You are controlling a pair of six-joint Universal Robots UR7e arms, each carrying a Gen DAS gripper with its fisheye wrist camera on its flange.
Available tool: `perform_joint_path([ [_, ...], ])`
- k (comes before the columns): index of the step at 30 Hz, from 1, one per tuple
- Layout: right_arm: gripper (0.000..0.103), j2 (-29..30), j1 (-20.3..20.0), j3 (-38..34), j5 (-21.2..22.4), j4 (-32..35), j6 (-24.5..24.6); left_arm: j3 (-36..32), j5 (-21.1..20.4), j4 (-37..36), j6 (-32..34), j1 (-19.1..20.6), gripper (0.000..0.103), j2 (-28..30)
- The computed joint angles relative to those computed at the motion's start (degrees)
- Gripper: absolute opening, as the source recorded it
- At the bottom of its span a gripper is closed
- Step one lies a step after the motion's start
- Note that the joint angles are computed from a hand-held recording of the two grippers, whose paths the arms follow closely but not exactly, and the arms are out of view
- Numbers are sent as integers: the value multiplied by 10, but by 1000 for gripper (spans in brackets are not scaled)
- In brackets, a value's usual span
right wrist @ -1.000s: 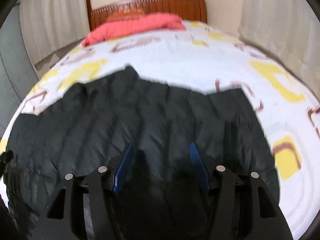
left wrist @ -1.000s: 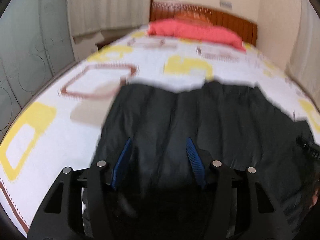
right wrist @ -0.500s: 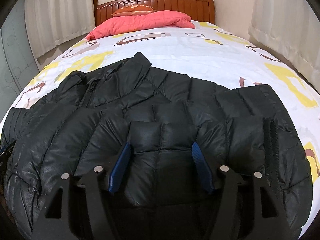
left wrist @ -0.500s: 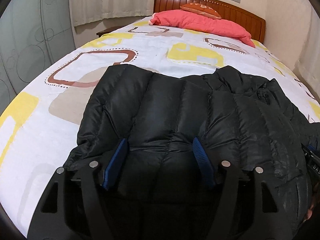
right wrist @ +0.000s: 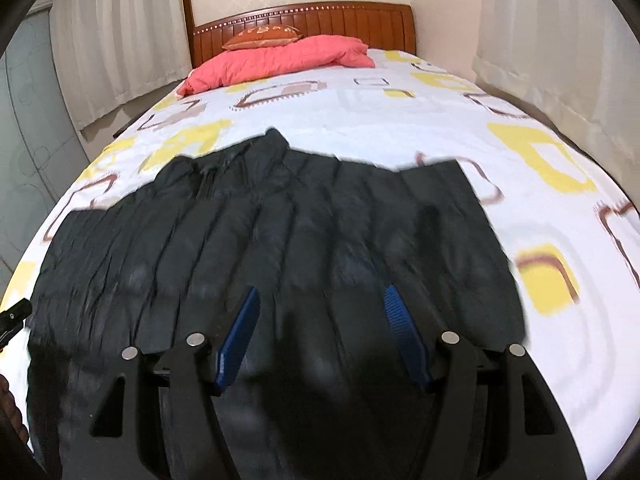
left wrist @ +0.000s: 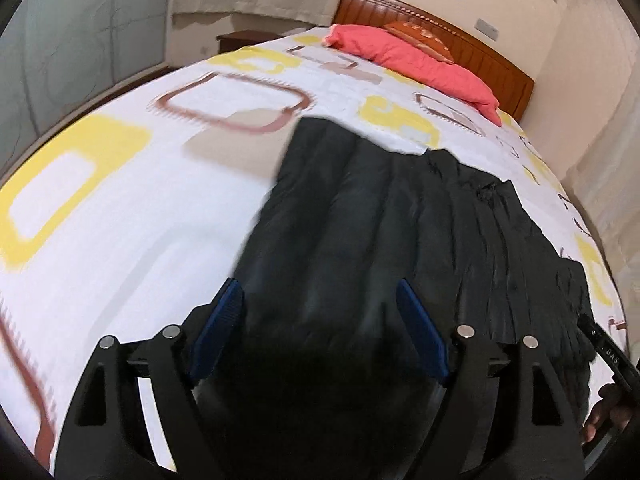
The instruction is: Fold large clothes
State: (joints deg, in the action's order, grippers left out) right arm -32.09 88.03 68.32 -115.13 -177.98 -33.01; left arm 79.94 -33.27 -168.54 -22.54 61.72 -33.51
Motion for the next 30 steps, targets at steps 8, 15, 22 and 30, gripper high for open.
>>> perform_joint_path([
  [8,65,-125,-31,217,-13,-72,28,257,-5,-28,-193,-45,79,-129],
  [15,65,-212,-75,364,-20,-135,57,396,-13,-50,-318,-87,79,-195],
  [22,65,-289,-127,478,16,-160,83,487,-43,-64,-400,-115,79,-221],
  [30,65,-367,-180,571,115,-153,111,557,-45,-179,-434,-160,78,-210],
])
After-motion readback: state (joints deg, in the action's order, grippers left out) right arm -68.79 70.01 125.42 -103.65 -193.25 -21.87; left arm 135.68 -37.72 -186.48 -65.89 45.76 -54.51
